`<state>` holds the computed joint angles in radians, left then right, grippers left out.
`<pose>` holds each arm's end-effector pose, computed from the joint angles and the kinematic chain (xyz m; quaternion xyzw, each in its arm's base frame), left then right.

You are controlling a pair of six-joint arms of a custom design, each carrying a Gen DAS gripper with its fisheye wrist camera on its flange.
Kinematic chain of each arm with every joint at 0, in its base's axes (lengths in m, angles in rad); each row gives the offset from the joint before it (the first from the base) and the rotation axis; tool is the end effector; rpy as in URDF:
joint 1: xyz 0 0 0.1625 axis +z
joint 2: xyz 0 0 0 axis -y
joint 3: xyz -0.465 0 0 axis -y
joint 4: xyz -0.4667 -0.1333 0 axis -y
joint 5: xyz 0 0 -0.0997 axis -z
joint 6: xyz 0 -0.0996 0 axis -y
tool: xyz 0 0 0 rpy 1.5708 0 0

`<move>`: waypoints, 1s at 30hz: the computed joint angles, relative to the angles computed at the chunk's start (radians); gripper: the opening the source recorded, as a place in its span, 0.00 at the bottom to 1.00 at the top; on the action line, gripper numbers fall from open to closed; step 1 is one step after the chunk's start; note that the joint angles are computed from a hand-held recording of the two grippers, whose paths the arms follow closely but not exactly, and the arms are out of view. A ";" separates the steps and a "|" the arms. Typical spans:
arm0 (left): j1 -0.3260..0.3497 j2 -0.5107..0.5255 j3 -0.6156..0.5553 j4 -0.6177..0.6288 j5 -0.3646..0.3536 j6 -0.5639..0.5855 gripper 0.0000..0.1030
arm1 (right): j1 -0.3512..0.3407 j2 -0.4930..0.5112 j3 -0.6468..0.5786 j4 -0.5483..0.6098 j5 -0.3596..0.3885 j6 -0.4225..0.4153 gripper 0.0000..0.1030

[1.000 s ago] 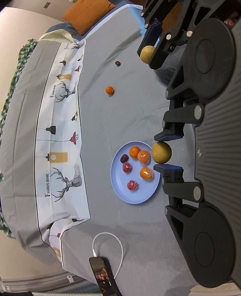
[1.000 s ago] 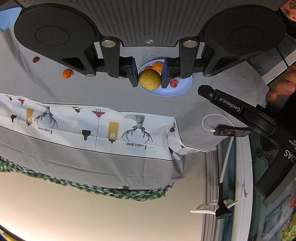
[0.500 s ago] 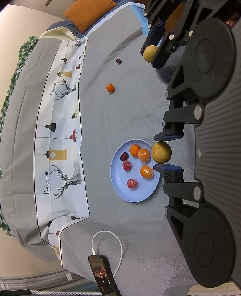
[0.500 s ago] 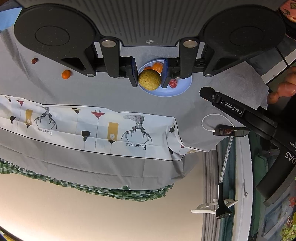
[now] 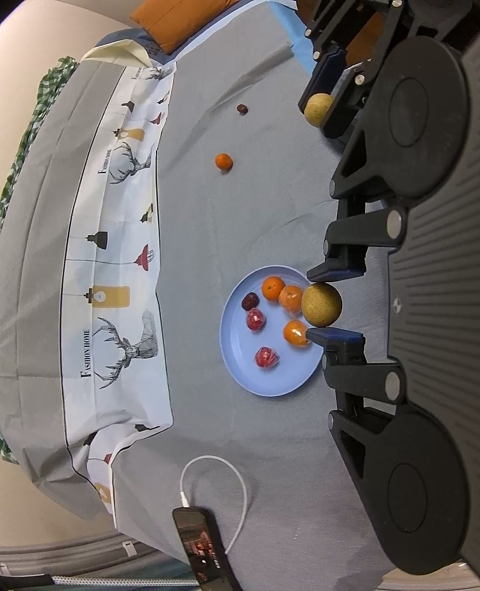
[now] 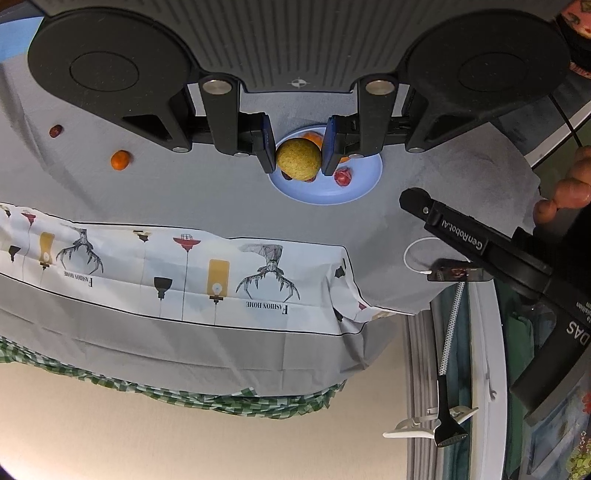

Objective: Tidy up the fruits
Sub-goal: 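Carry both yellow fruits to the blue plate and open both tools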

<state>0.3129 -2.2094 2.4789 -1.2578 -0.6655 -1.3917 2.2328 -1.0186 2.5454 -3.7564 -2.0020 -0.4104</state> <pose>-0.1462 -0.2697 0.3054 0.0677 0.8679 -0.3434 0.3525 0.3174 -0.2581 0.0816 0.4127 -0.8300 0.3389 0.1612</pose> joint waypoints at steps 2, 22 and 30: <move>0.013 0.004 -0.003 -0.002 0.013 -0.002 0.28 | -0.005 0.008 -0.007 0.001 0.004 0.000 0.27; 0.338 0.086 -0.016 -0.327 0.155 0.267 0.28 | -0.084 0.201 -0.187 0.106 0.039 -0.002 0.27; 0.558 0.264 -0.003 -0.834 0.127 0.663 0.28 | -0.129 0.335 -0.317 0.151 0.028 -0.034 0.27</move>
<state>0.8713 -1.9457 2.4762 -2.0918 -0.5380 -0.7292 2.1041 -0.6840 2.2282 -3.6058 -1.9736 -0.4446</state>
